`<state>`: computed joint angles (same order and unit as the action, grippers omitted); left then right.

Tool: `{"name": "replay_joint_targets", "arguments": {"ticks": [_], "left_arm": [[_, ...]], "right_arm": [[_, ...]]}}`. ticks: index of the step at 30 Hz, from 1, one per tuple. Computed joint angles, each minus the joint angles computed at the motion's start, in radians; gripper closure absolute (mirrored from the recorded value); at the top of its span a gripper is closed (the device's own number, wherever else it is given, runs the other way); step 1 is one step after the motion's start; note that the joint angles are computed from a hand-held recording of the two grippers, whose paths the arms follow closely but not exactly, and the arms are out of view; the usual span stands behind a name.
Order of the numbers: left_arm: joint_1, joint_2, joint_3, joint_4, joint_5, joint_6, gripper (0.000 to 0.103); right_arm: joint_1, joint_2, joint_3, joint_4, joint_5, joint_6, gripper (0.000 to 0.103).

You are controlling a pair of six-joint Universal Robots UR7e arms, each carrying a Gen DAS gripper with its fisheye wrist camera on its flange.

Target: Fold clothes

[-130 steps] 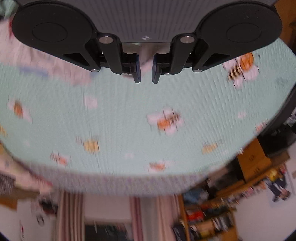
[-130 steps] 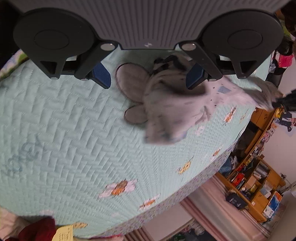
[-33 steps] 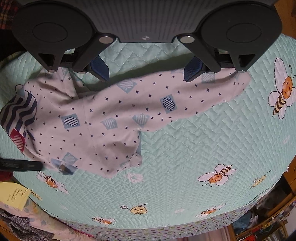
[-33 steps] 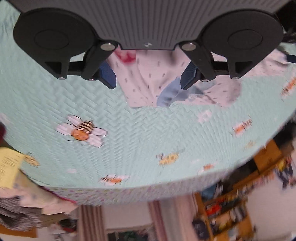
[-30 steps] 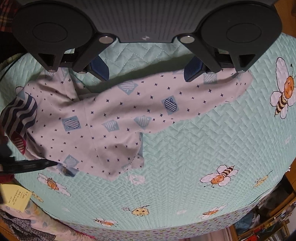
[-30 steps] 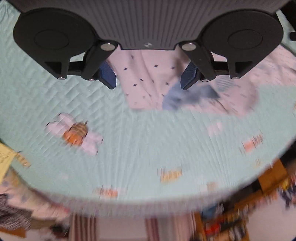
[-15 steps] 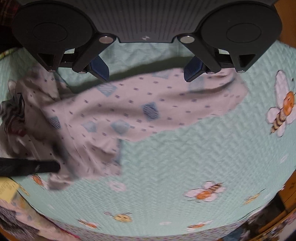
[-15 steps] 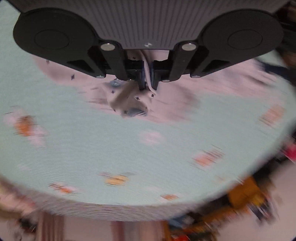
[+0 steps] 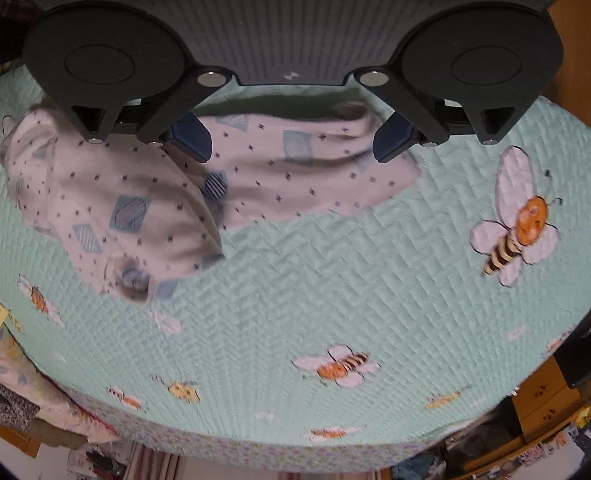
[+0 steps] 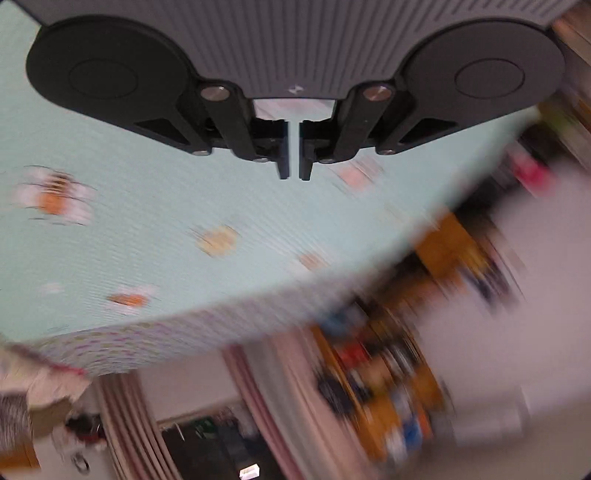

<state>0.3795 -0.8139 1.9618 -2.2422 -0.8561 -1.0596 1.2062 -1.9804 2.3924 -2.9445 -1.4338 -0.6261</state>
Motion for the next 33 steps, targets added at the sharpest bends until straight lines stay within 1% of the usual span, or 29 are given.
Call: {"name": "replay_joint_targets", "arguments": {"ticks": [1,2,3,4,8,10,11,12,13,14,15,17,19,21,22,23,25,27,29,31,32,33], "left_arm": [[0.004,0.008,0.0,-0.009,-0.012,0.005,0.008],[0.008,0.014,-0.001,-0.016,-0.022,0.008,0.008],[0.009,0.017,0.0,-0.022,-0.029,0.011,0.008],[0.006,0.018,0.003,-0.029,-0.03,0.015,0.008],[-0.008,0.012,0.009,-0.016,-0.011,0.01,0.008],[-0.012,0.009,0.006,0.009,0.006,0.006,0.008],[-0.014,0.008,0.005,0.023,0.014,0.003,0.008],[-0.015,0.009,0.002,0.041,0.021,-0.001,0.008],[-0.016,0.01,0.0,0.056,0.027,-0.005,0.008],[-0.015,0.008,0.003,0.058,0.029,-0.006,0.008],[-0.014,0.006,0.007,0.056,0.03,-0.005,0.008],[-0.008,-0.006,0.023,0.029,0.026,0.001,0.008],[-0.008,-0.011,0.029,0.024,0.033,-0.005,0.008],[-0.01,-0.012,0.032,0.023,0.044,-0.008,0.008],[-0.008,-0.006,0.027,0.017,0.047,0.004,0.008],[-0.005,0.006,0.015,0.005,0.049,0.029,0.008],[0.002,0.041,-0.019,-0.031,0.053,0.094,0.008],[0.008,0.088,-0.063,-0.103,0.047,0.189,0.008],[0.014,0.136,-0.124,-0.144,0.018,0.261,0.008],[0.016,0.18,-0.184,-0.193,-0.032,0.345,0.008],[0.013,0.204,-0.216,-0.191,-0.043,0.372,0.008],[0.006,0.231,-0.254,-0.158,-0.039,0.38,0.008]], "right_arm": [[0.005,0.004,0.017,0.014,-0.03,-0.019,0.074],[0.01,0.011,0.035,0.022,-0.034,-0.036,0.063],[0.015,0.02,0.054,0.028,-0.032,-0.052,0.042],[0.036,0.044,0.07,0.014,-0.048,-0.082,0.032],[0.169,0.203,0.111,-0.114,-0.164,-0.236,0.03],[0.226,0.313,0.129,-0.242,-0.251,-0.296,0.03],[0.241,0.366,0.133,-0.3,-0.285,-0.328,0.031],[0.244,0.409,0.137,-0.338,-0.304,-0.367,0.042],[0.239,0.437,0.146,-0.361,-0.316,-0.399,0.077],[0.236,0.466,0.157,-0.396,-0.332,-0.418,0.092],[0.227,0.465,0.164,-0.42,-0.325,-0.41,0.096],[0.206,0.451,0.173,-0.461,-0.298,-0.384,0.096],[0.178,0.394,0.181,-0.51,-0.241,-0.308,0.096],[0.135,0.278,0.186,-0.505,-0.166,-0.222,0.096],[0.109,0.207,0.184,-0.479,-0.128,-0.184,0.096],[0.083,0.149,0.177,-0.452,-0.104,-0.165,0.096],[0.058,0.1,0.156,-0.432,-0.118,-0.148,0.096],[0.038,0.072,0.132,-0.4,-0.14,-0.135,0.096],[0.03,0.063,0.114,-0.362,-0.188,-0.098,0.096],[0.014,0.067,0.098,-0.318,-0.246,-0.017,0.095],[0.01,0.073,0.091,-0.289,-0.272,0.017,0.092],[0.02,0.08,0.082,-0.249,-0.33,0.041,0.086]]}}
